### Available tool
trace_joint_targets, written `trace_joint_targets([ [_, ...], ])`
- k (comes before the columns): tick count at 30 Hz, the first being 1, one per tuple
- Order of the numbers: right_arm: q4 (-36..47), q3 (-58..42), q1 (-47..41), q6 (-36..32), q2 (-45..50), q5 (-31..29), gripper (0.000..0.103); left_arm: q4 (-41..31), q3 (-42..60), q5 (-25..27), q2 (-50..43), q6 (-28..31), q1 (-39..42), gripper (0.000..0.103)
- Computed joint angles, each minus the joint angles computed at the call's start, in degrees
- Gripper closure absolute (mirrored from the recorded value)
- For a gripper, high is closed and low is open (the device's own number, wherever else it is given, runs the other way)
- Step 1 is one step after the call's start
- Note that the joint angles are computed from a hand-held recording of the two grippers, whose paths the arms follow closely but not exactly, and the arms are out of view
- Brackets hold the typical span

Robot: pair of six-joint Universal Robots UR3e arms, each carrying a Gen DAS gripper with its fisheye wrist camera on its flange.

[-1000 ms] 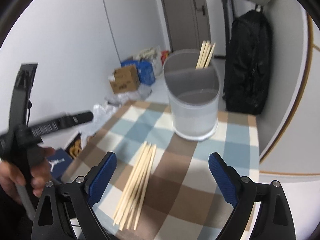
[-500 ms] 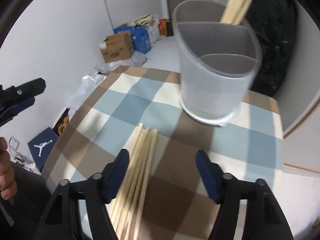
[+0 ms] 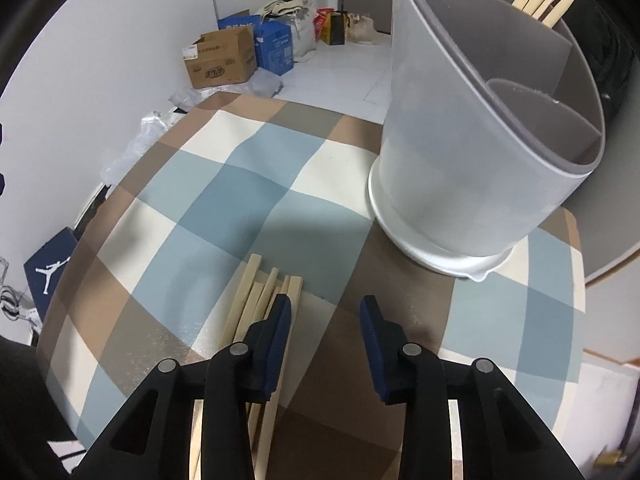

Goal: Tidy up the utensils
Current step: 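Lower the right tool onto the chopstick pile and close on a chopstick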

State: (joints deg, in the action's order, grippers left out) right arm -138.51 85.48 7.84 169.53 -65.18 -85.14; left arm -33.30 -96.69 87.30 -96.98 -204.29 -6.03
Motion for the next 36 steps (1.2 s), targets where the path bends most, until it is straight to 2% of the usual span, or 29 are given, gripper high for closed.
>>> trace_joint_targets([
  [7, 0.18, -2.86, 1.93, -0.34, 2.15, -1.58, 0.069, 0.17, -0.12, -0.40, 0.10, 0.11, -0.10, 0.013],
  [13, -1.98, -2.42, 2.59, 0.24, 2.71, -2.26, 0.071, -0.08, 0.28, 2.34, 0.05, -0.86, -0.59, 0.013],
  [17, -0.67, -4.72, 2.98, 0.83, 4.07, -2.64, 0.071, -0.45, 0.29, 2.24, 0.14, -0.85, -0.75, 0.013],
  [24, 0.85, -3.48, 2.07, 1.25, 2.87, -2.69, 0.079, -0.58, 0.04, 1.29, 0.54, -1.39, -0.12, 0.013],
  [28, -0.73, -2.07, 2.60, 0.15, 2.31, -3.87, 0.079, -0.79, 0.49, 1.17, 0.34, -1.18, -0.31, 0.013],
  [34, 1.31, -5.74, 3.10, 1.28, 4.37, -4.28, 0.080, -0.75, 1.00, 2.66, -0.17, -0.69, -1.21, 0.013],
  [36, 2.24, -6.52, 2.96, 1.38, 4.62, -3.51, 0.085, -0.66, 0.76, 2.57, -0.14, -0.69, -1.10, 0.013],
])
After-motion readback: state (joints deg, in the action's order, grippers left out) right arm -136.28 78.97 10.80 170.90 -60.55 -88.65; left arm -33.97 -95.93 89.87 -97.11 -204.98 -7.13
